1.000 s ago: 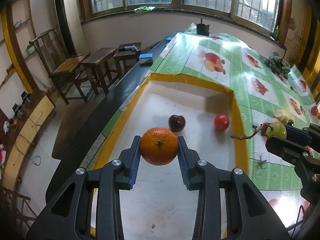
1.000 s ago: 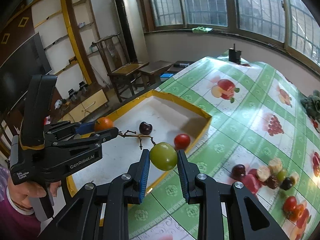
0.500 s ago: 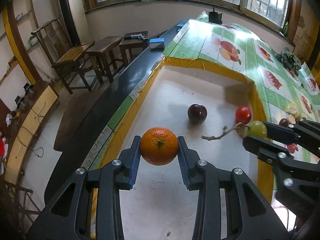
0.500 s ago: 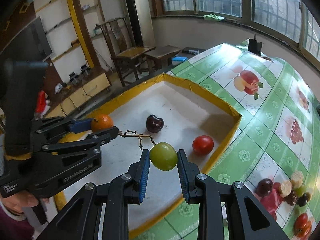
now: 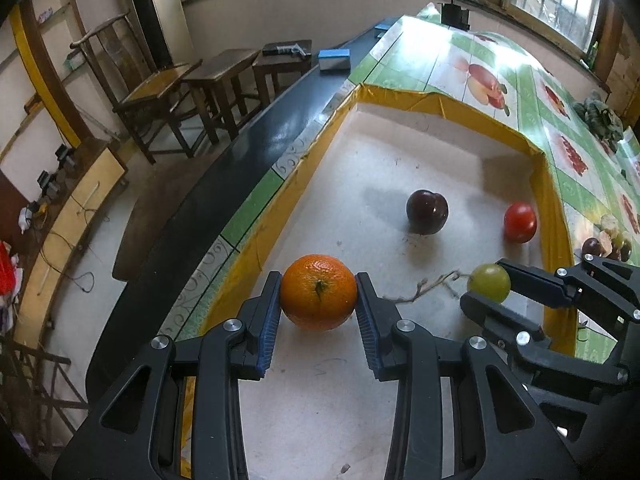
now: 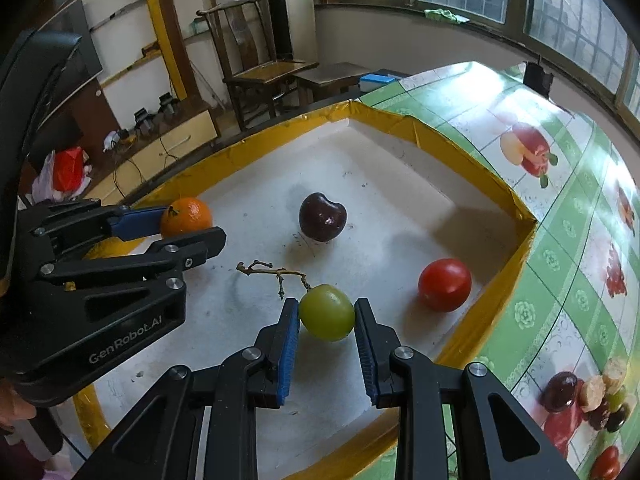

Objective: Organize fruits
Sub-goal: 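Open both grippers to release the orange and grape into the tray, then grasp a dark red plum with the left gripper while the right gripper grasps the red date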

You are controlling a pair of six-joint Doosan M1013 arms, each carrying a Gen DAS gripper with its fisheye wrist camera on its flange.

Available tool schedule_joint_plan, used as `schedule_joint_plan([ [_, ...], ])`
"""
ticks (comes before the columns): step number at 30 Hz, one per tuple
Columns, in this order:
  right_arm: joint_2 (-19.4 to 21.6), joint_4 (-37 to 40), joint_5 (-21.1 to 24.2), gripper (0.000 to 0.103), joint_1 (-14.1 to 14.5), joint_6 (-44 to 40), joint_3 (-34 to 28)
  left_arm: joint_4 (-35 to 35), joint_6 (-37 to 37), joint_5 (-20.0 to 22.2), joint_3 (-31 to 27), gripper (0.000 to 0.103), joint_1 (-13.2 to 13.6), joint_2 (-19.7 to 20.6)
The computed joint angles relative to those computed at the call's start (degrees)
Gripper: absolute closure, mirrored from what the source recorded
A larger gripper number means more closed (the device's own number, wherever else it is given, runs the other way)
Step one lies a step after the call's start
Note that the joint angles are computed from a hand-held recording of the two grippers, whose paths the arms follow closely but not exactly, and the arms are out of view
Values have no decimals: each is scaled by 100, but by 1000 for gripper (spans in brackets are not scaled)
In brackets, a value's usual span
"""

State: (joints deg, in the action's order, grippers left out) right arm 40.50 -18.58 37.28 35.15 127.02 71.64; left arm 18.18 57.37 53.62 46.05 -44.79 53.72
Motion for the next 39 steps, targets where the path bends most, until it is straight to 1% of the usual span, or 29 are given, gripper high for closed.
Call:
schedule_joint_plan([
  [2,-4,187,-63,66,-19,-191,-3,-60,35,56,-44,67,5,19],
  [5,-80,186,-182,65,-26,-154,88,-145,36,93,-63,67,14,23],
  [6,-112,125,-219,65,-18,-77,127,-178,14,95,-56,60,19,15],
  [7,-150,69,-262,64,-14,-1,178,-202,-17,41,-9,43,22,-14],
  [8,-203,6,-314,64,-10,108,245,-262,-61,-113,87,37,29,-75],
  [9,-248,-37,-362,64,-11,194,306,-351,-44,-253,174,36,37,-128],
  [11,-357,-131,-504,64,-19,414,459,-391,-30,-352,240,36,22,-187],
  [15,-612,-442,-819,63,-17,966,822,-221,-114,-445,325,36,-46,-262],
  [19,-926,-1078,-1002,61,11,1792,1260,-330,14,-586,425,36,-103,-345],
  [26,-1374,-2069,-931,60,44,3067,1918,-569,348,-902,544,36,-253,-461],
  [30,-1589,-2368,-765,60,38,3644,2283,-769,652,-955,469,36,-345,-430],
  [35,-1859,-2595,-700,60,-10,4307,2771,-1070,1062,-838,200,36,-453,-271],
  [39,-2011,-2631,-628,60,-31,4553,3042,-1302,1368,-659,-140,36,-547,-77],
])
